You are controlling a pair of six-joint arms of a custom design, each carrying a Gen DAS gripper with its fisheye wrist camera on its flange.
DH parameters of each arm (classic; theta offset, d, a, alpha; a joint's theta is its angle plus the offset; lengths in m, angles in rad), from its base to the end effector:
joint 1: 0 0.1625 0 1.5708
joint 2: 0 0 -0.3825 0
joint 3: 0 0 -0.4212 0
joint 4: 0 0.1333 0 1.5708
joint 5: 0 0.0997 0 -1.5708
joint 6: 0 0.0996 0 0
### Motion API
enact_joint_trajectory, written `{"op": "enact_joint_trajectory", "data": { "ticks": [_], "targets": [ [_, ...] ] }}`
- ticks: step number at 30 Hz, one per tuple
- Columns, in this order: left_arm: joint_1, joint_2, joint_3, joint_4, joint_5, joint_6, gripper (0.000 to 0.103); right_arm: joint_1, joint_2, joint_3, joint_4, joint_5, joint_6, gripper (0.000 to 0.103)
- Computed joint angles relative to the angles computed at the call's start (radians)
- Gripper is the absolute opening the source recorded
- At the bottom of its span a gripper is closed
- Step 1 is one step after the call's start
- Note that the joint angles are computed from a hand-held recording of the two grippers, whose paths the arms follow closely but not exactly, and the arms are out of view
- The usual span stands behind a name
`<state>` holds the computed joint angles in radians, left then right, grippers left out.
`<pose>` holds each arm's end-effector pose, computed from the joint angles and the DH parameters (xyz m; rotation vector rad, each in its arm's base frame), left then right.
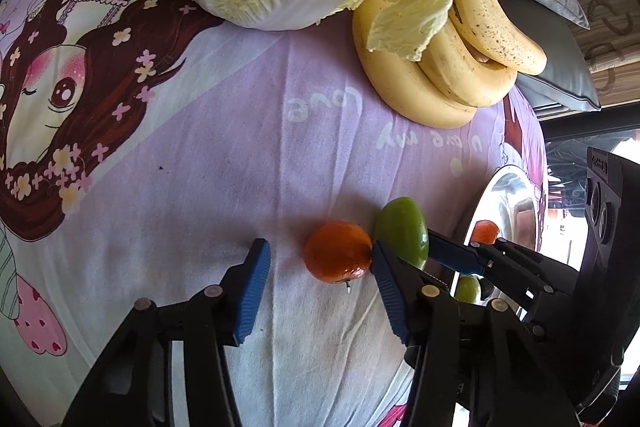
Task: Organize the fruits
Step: 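Close the right tool on the green fruit while the left tool grips the tangerine, then carry the tangerine in the left tool while the right tool carries the green fruit over the bowl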
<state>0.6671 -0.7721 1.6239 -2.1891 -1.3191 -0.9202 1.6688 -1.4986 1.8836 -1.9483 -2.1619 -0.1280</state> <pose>-0.3941 -0.5116 -0.0045 0.0185 2.8034 -0.0791 0.1280 -0.5069 0.3024 0.2905 -2.5340 -0.0212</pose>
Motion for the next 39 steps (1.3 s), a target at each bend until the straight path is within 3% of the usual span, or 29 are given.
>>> {"op": "enact_joint_trajectory", "data": {
  "ticks": [8,26,39],
  "targets": [
    [-0.002,0.025,-0.012,-0.044,-0.035,0.002,0.038,0.003,-0.007,0.003,0.009,-0.01,-0.006,0.04],
    [0.007,-0.023,0.015,-0.039,-0.006,0.006,0.038,0.027,-0.009,-0.005,0.018,-0.01,-0.009,0.04],
    [-0.014,-0.055,0.031,-0.054,0.013,0.006,0.038,0.048,-0.085,0.006,0.063,0.011,-0.018,0.04]
  ]
}}
